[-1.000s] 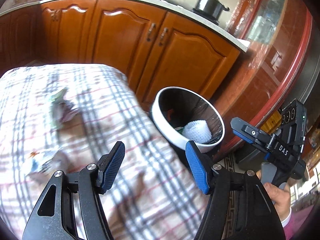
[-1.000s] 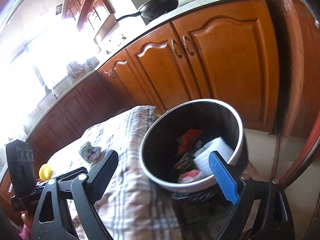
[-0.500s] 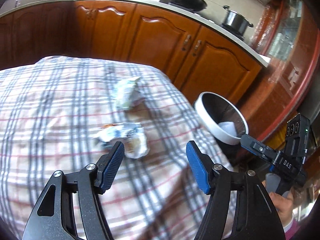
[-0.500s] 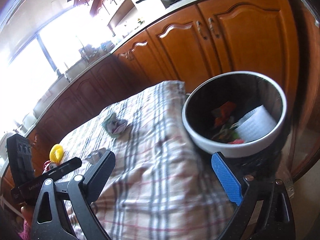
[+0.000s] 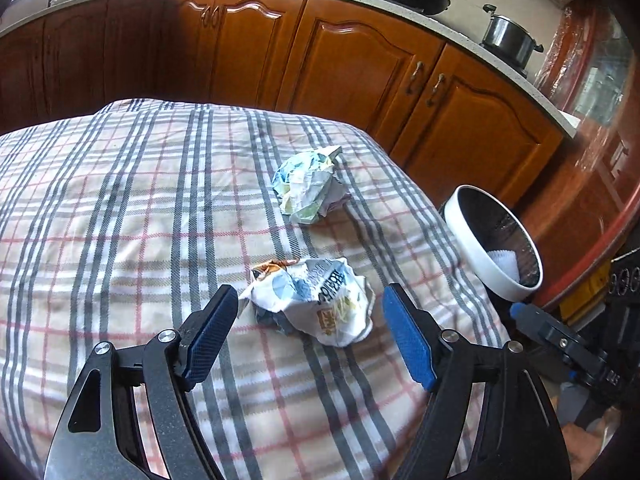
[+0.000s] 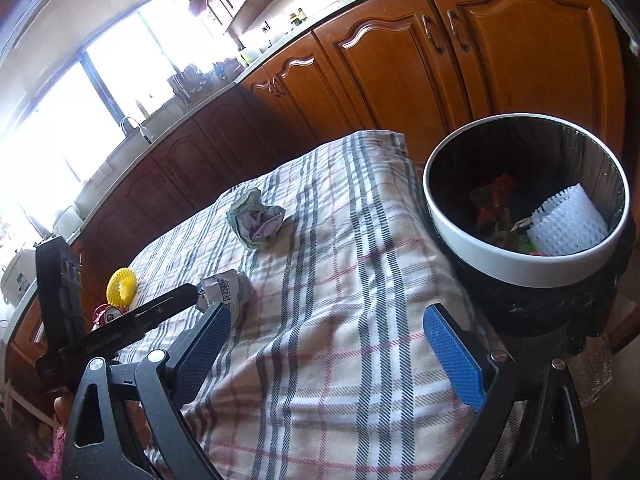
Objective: Collect trash
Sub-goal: 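Grasp the crumpled printed wrapper with the left tool while the right tool grasps the blue-white paper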
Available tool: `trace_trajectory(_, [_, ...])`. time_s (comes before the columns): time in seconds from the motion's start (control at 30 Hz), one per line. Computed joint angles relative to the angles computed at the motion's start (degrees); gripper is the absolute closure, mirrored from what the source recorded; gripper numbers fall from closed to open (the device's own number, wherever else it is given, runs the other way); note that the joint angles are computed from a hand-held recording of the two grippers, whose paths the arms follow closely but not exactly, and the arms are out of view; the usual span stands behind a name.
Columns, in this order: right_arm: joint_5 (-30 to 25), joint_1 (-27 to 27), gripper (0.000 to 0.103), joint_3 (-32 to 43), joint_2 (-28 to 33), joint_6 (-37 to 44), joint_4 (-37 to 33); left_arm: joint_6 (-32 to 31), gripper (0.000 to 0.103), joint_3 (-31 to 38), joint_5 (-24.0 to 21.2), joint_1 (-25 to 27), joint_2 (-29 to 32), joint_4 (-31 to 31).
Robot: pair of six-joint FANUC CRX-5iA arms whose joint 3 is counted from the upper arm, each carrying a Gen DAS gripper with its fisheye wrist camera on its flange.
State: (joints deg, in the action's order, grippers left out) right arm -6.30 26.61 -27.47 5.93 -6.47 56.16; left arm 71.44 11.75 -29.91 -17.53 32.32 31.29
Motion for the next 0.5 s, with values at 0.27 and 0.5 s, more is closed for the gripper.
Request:
trace_trajectory(0.27, [-1.2, 1.1, 0.005, 4.5, 2.6, 8.3, -8.9, -6.8, 0.071, 0.0, -2.6, 0.9, 2.2, 8.2])
trace_trajectory(0.5, [-3.6, 3.0, 0.005, 12.3, 6.9, 24.0, -25.4, -12.4, 0.102, -4.2, -0.9, 1.3, -0.4, 12.6])
